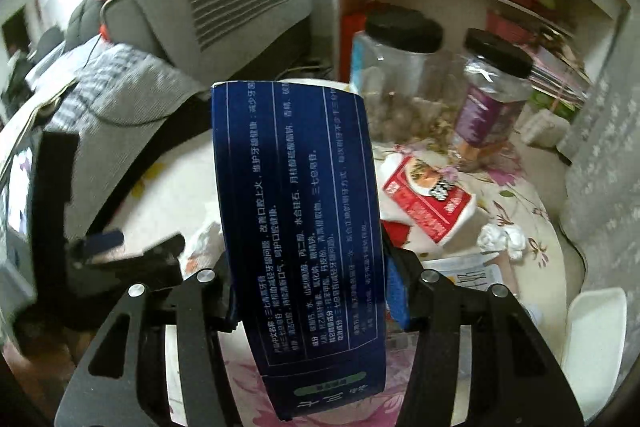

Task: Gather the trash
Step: 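Grasp the white wrapped item with the left tool while the right tool holds the blue box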

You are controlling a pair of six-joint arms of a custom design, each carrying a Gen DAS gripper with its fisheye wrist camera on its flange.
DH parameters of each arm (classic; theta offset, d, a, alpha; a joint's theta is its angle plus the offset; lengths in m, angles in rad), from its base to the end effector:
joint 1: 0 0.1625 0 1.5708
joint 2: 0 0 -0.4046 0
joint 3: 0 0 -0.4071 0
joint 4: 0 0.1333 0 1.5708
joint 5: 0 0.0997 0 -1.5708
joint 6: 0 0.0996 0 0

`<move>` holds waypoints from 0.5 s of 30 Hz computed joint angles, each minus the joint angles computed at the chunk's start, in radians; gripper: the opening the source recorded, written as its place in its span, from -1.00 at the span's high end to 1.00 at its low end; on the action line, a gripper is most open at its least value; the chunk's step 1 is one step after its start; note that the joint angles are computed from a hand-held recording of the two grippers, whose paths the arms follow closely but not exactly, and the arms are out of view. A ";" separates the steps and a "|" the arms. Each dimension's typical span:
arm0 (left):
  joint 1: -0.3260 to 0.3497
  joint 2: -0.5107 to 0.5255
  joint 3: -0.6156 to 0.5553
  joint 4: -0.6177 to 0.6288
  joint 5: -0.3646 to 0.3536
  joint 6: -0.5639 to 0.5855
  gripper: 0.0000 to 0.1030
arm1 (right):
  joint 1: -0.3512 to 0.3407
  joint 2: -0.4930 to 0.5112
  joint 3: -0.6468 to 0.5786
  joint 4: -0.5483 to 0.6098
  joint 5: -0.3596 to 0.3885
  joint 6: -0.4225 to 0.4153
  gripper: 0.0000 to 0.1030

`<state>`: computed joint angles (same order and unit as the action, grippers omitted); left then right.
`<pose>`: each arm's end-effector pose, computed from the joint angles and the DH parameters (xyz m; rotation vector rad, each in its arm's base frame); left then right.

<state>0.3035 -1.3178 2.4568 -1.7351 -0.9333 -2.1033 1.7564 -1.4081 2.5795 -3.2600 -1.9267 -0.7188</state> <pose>-0.1919 -0.2619 0.0570 -0.5199 2.0808 -0.8205 0.1627 -0.3324 0.1549 1.0308 -2.4071 0.5443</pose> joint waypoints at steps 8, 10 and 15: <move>0.063 0.091 -0.020 -0.090 0.005 0.106 -0.55 | -0.022 0.019 -0.007 -0.011 -0.017 0.025 0.01; 0.072 0.102 -0.014 -0.122 0.007 0.127 -0.55 | -0.021 0.021 -0.006 -0.009 -0.021 0.030 0.01; 0.082 0.126 -0.013 -0.190 0.007 0.199 -0.31 | -0.019 0.028 -0.006 -0.009 -0.026 0.032 0.01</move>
<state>0.3851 -1.1914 2.4435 -1.9256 -0.9263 -1.9046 1.7374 -1.3804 2.5737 -3.2693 -1.9531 -0.6872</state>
